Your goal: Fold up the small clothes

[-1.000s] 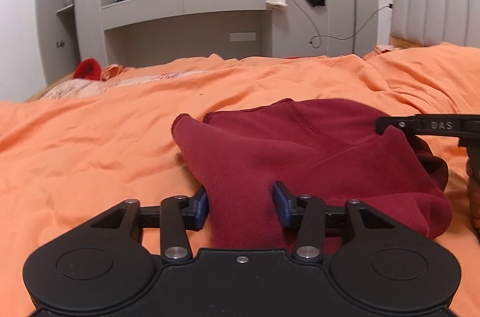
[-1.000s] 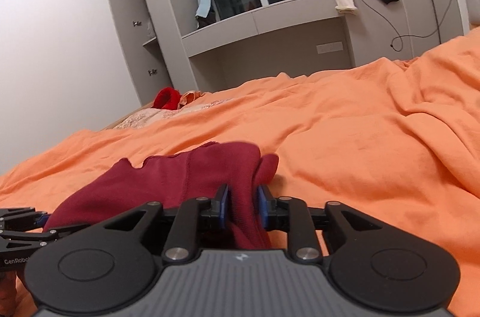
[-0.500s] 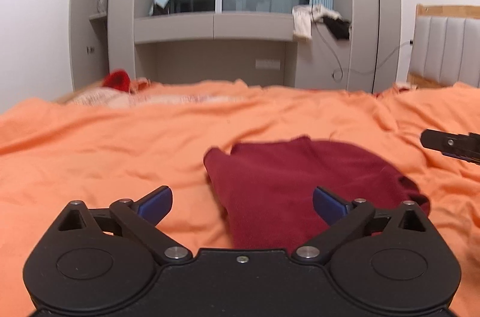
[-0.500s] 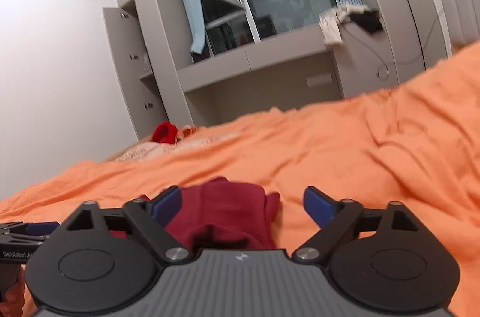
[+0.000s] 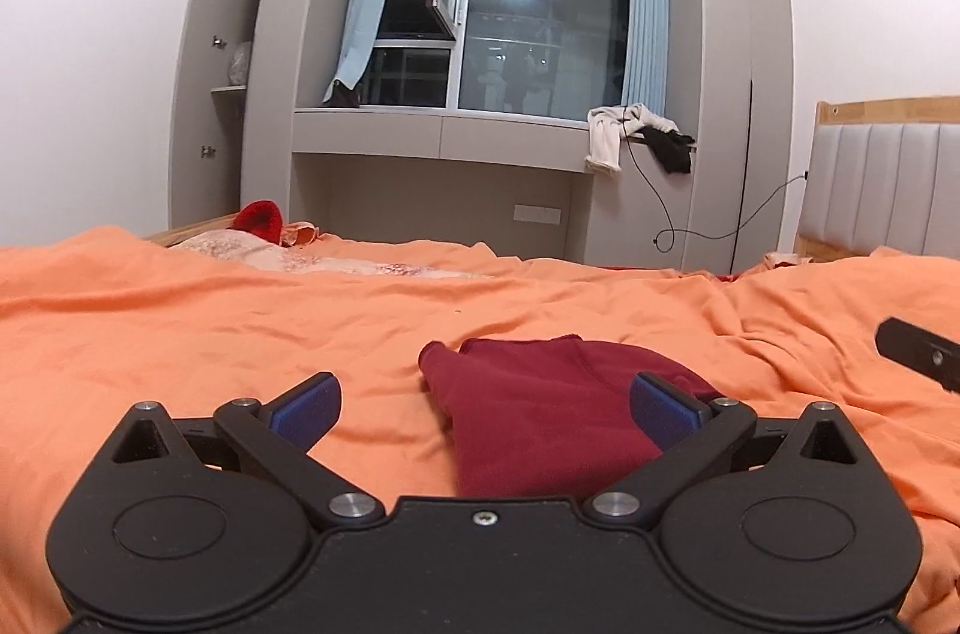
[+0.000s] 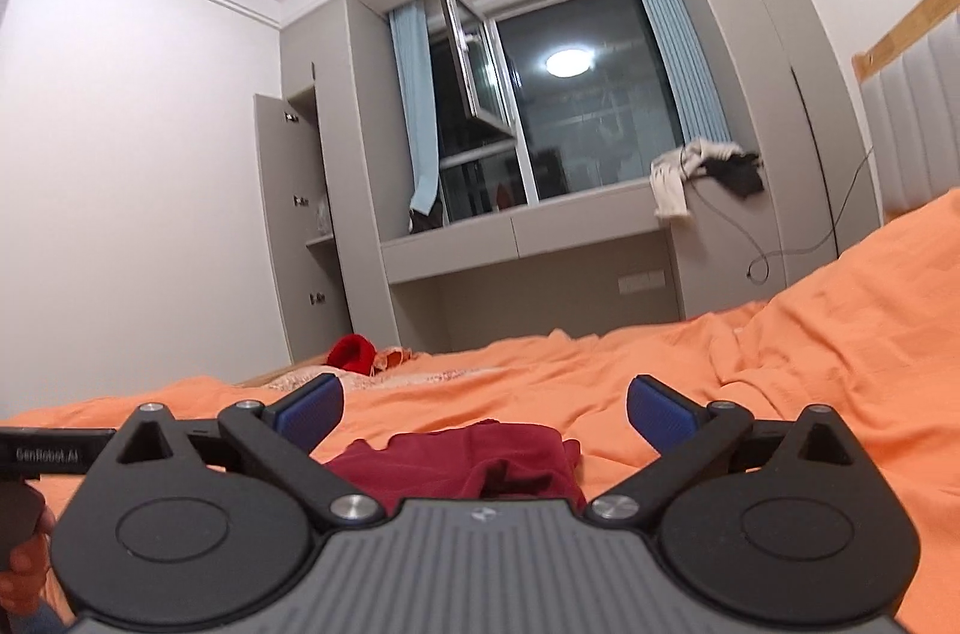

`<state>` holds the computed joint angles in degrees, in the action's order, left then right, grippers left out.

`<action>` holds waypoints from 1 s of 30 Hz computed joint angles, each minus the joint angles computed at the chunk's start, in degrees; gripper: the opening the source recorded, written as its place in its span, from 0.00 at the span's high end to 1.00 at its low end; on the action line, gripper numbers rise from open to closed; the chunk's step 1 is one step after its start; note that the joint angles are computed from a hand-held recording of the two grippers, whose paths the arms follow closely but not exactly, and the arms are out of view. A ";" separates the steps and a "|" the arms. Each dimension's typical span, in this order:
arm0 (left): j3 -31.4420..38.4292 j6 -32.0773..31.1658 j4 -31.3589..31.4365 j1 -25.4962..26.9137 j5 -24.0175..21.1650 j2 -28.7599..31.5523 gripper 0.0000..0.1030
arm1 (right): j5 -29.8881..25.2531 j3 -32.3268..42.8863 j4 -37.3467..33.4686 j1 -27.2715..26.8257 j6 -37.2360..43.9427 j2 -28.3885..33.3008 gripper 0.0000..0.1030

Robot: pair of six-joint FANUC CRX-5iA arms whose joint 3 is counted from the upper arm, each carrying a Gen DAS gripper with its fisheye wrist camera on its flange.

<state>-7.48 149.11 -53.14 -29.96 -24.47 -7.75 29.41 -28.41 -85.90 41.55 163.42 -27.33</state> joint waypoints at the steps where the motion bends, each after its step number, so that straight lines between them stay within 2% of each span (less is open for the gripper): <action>1: -1.03 0.83 -0.60 -0.49 -0.48 -1.11 0.01 | 2.75 -1.07 0.79 2.57 -0.34 -1.00 0.00; 8: -6.96 5.33 -6.37 -5.44 -4.67 -7.48 0.01 | 19.30 -5.43 1.78 17.25 -0.19 -4.85 0.00; 13: -9.91 7.99 -9.71 -8.22 -6.71 -9.96 0.01 | 27.99 -6.44 0.10 24.16 2.80 -5.22 0.00; 17: -10.96 7.36 -8.86 -8.44 -6.77 -10.67 0.01 | 30.20 -6.40 -1.42 25.80 3.64 -4.52 0.00; 30: -10.71 7.01 -8.29 -8.62 -7.10 -10.25 0.01 | 30.65 -6.51 -2.07 26.13 3.07 -4.16 0.00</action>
<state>-18.19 156.11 -61.44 -38.58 -31.58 -17.99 60.06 -34.92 -87.97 67.67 166.48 -31.49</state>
